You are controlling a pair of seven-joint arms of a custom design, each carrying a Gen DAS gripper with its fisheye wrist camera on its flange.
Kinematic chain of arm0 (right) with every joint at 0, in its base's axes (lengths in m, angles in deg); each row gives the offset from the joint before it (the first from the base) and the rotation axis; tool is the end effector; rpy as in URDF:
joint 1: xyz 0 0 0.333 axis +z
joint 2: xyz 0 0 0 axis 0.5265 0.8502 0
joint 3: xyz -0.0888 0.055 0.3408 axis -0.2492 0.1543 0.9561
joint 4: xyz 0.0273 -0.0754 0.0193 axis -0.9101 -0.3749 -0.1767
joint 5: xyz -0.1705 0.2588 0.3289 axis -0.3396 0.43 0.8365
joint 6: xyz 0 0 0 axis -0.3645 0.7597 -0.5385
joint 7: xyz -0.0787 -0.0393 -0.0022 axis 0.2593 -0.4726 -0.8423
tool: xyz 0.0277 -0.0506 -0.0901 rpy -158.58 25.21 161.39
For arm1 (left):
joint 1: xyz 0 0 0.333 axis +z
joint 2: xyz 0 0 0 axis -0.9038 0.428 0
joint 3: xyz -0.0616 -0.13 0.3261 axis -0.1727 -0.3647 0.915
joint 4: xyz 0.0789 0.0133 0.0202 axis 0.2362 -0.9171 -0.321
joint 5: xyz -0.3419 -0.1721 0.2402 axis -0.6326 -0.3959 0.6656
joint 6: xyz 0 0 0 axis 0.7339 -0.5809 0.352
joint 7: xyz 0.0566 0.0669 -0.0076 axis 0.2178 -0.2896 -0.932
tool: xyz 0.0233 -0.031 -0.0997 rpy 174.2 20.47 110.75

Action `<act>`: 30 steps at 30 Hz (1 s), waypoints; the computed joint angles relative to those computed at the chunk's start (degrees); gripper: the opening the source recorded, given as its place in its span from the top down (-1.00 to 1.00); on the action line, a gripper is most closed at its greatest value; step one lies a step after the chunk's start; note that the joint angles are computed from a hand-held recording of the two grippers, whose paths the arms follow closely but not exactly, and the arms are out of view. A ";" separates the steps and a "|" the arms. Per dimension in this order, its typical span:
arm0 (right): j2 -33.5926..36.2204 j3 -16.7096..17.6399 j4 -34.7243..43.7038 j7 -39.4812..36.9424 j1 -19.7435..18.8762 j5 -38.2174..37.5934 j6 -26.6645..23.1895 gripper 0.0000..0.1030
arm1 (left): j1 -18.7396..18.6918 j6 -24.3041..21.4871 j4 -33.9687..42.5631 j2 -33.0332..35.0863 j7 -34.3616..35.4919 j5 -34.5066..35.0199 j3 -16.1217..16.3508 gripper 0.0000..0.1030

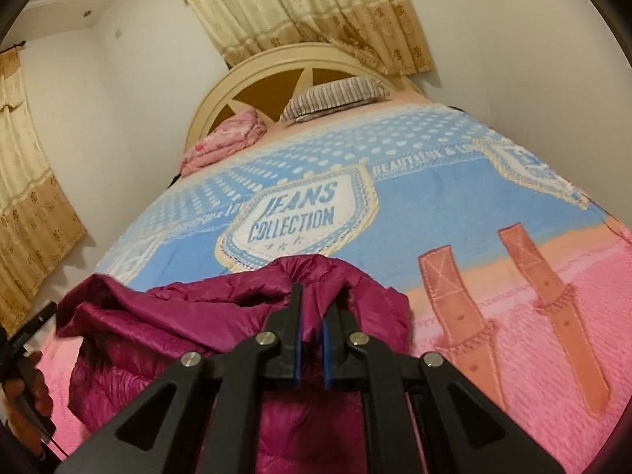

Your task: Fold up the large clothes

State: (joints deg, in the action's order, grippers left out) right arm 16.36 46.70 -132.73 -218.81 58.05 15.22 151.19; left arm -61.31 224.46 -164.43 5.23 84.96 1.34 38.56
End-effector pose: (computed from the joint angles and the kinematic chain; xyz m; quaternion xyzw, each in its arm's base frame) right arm 0.5024 0.4070 0.5445 -0.5501 0.6752 -0.2364 0.4308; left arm 0.5039 -0.1720 0.5606 -0.6145 0.6012 -0.3804 0.3409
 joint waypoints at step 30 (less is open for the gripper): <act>21.41 -3.79 23.68 -19.23 12.69 9.37 -17.02 -0.64 | -10.48 -18.39 11.95 13.53 -16.75 17.24 0.26 -0.72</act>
